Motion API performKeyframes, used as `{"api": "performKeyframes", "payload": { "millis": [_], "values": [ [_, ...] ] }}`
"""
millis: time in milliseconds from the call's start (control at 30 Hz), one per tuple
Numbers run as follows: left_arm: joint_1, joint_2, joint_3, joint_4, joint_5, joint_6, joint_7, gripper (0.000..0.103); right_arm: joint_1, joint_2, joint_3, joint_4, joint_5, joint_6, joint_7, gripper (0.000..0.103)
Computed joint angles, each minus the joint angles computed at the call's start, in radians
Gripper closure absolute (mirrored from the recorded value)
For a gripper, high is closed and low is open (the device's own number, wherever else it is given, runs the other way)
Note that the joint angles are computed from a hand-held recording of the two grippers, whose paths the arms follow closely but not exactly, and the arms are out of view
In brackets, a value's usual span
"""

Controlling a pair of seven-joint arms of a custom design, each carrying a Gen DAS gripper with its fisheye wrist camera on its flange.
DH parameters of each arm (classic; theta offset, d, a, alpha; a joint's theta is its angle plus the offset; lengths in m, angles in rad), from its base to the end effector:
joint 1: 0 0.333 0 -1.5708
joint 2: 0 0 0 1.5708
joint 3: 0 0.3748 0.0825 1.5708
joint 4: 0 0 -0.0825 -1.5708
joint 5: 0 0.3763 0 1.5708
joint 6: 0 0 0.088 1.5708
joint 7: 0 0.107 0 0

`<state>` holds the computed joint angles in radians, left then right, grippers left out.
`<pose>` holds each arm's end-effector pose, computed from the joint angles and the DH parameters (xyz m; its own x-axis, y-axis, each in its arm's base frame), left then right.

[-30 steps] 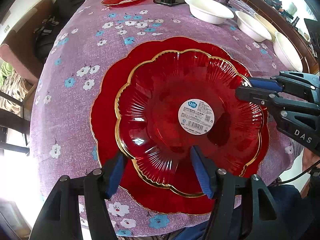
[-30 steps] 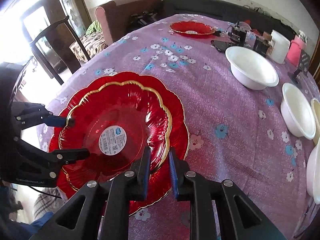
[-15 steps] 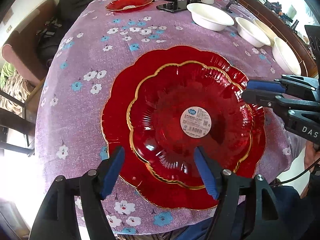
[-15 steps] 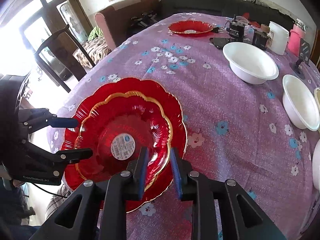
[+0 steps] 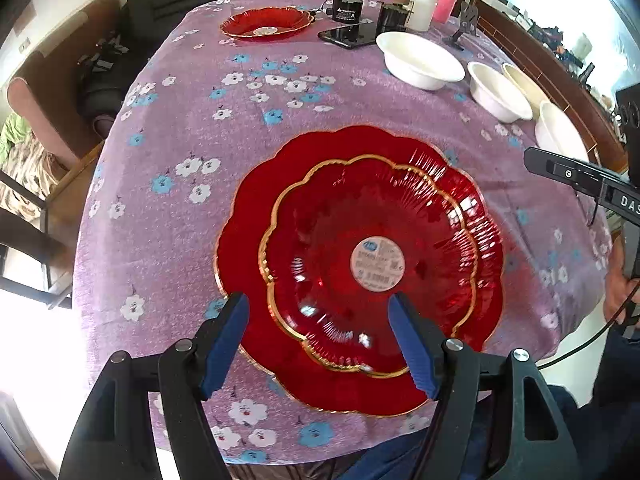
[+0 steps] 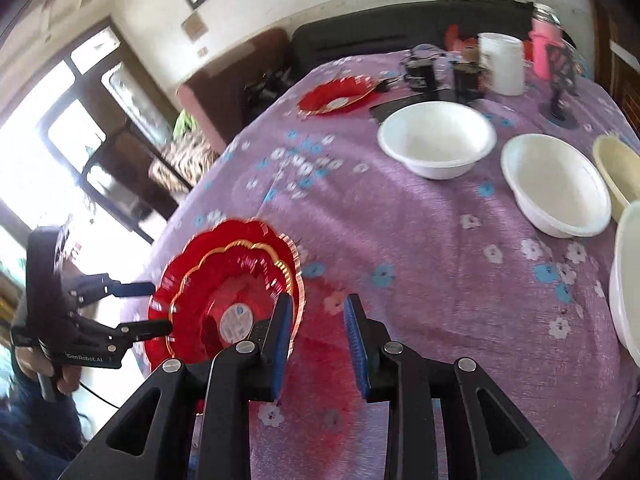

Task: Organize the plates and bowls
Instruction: 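Move both grippers to the white flat plate and grasp its rim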

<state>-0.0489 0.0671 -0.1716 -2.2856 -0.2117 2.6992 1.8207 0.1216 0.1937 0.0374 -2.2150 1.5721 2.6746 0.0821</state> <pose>0.5396 -0.1124 0.4240 -0.3006 -0.9508 0.0753 -0.8996 0.2564 -0.3536 0.5544 0.0575 0.3598 0.3753 -0.8383 -0.3955 -0.7682 -0.0425 -0.6388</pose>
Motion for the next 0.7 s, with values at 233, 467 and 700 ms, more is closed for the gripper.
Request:
{"api": "performKeyframes", "payload": {
  "millis": [233, 467, 700],
  "values": [
    [-0.004, 0.027, -0.024, 0.09, -0.123, -0.047, 0.043, 0.031, -0.052, 0.009, -0.027, 0.022, 0.02, -0.061, 0.032, 0.074],
    [-0.028, 0.118, -0.049, 0.269, -0.093, -0.09, -0.049, 0.032, -0.097, 0.02, -0.043, 0.072, 0.027, -0.103, 0.069, 0.074],
    [-0.063, 0.303, -0.071, 0.553, 0.006, -0.182, -0.214, 0.032, -0.119, 0.083, -0.041, 0.203, -0.045, -0.075, 0.194, 0.074]
  ]
}}
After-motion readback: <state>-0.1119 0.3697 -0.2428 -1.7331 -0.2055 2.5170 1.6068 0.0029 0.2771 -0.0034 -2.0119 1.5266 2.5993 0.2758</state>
